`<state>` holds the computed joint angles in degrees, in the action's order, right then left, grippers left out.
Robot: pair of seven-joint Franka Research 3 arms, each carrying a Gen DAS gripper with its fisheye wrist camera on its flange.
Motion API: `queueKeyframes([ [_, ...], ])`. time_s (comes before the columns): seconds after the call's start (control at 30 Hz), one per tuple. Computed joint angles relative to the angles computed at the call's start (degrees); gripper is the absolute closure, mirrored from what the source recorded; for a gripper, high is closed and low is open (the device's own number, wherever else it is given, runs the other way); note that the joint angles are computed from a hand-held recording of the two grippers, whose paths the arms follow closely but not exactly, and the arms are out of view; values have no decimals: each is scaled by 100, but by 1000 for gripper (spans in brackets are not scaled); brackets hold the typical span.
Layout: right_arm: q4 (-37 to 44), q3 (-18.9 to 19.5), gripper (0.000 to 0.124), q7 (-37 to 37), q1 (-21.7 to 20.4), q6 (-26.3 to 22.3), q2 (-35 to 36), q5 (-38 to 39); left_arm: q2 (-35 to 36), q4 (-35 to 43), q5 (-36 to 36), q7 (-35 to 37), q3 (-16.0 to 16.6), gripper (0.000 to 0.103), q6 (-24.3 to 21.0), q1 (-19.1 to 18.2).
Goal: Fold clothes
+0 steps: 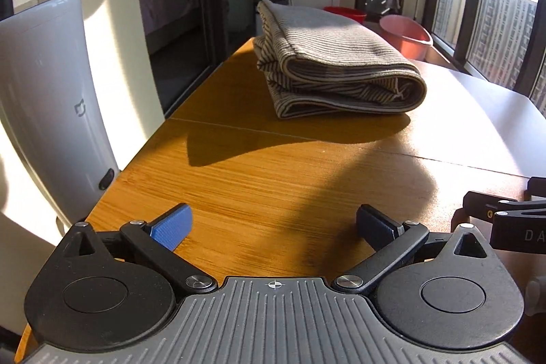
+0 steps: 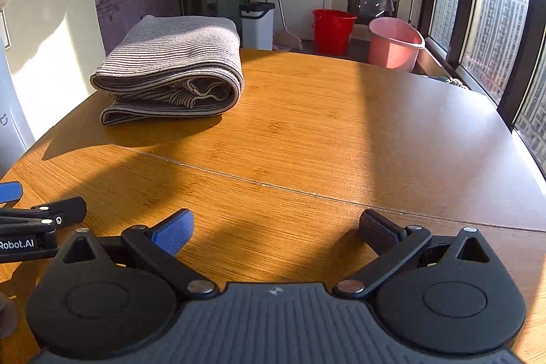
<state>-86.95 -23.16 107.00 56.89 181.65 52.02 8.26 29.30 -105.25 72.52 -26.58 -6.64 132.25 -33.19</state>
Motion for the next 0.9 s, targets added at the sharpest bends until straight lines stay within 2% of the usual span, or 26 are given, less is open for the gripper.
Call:
queueKeyframes([
  [0.9,-48,-3,21,-68,11,30,-25,66,104,189,-183,43,26,0,-145,-81],
])
